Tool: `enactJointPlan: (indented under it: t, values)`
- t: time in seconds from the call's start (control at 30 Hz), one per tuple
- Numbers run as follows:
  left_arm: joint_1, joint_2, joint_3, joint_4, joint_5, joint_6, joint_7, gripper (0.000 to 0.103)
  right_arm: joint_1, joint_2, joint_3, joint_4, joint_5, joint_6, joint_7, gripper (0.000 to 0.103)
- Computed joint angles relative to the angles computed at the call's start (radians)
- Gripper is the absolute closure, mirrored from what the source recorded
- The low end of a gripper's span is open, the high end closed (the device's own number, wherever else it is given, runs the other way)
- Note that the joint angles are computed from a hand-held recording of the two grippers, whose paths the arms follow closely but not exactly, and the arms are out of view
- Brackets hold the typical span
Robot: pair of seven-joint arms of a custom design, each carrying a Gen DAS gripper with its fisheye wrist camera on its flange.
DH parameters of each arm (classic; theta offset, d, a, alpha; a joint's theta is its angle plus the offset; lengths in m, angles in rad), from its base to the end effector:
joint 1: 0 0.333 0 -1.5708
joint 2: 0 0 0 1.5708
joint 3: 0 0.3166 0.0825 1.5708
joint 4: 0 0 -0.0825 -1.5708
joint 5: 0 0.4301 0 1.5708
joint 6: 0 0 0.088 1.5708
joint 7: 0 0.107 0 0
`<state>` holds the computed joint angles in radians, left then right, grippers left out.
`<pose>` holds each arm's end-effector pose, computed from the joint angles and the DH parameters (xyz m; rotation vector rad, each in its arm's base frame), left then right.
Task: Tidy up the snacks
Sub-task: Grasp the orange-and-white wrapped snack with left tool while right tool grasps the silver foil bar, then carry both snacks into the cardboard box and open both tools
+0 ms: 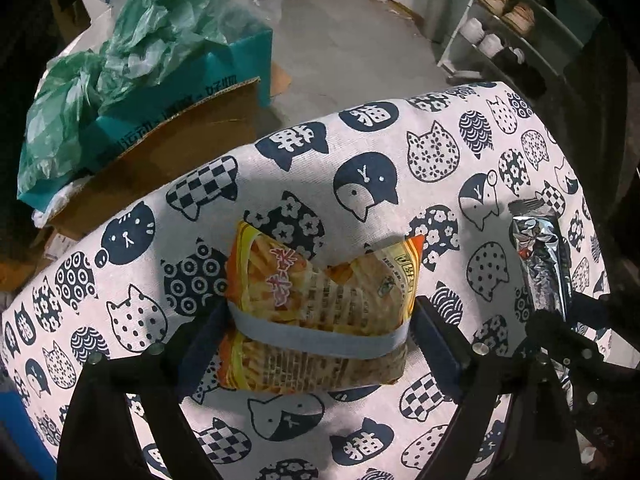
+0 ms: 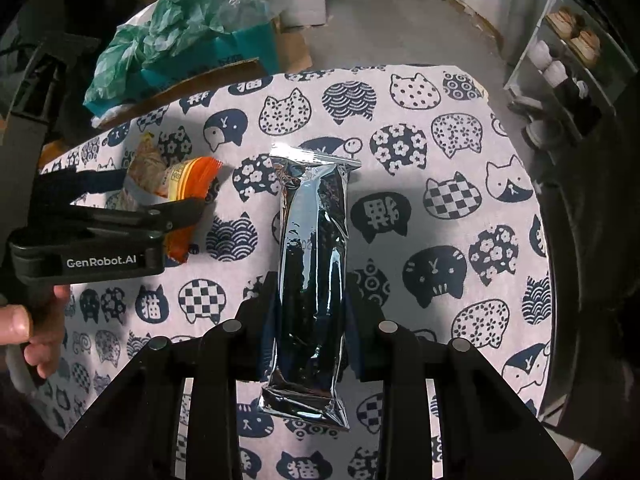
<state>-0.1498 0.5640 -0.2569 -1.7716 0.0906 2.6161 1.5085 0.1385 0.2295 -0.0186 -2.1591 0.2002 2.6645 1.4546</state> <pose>0.6687 -0.2722 0.2515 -1.7183 2.4755 -0.4472 0.6163 0.0685 0.2858 -2.0962 1.9506 -0.1659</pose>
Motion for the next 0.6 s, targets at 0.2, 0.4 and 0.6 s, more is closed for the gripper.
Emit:
enactJointPlan:
  t: [0.2,0.4,0.6]
  values:
    - [0.027,-0.037,-0.026,-0.061,-0.025,0.040,0.036,0.037,0.006,-0.018,0.000,-0.018,-0.013,0.004,-0.004,0.075]
    - [0.036,-0.101,-0.025,-0.141,-0.043,0.061,0.050,0.044,0.011,-0.053,0.001,-0.047,-0.026,0.013,0.003,0.075]
    - [0.038,-0.215,-0.012,-0.267,-0.028,0.100,0.069,0.044,0.020,-0.099,0.011,-0.084,-0.037,0.015,0.004,0.075]
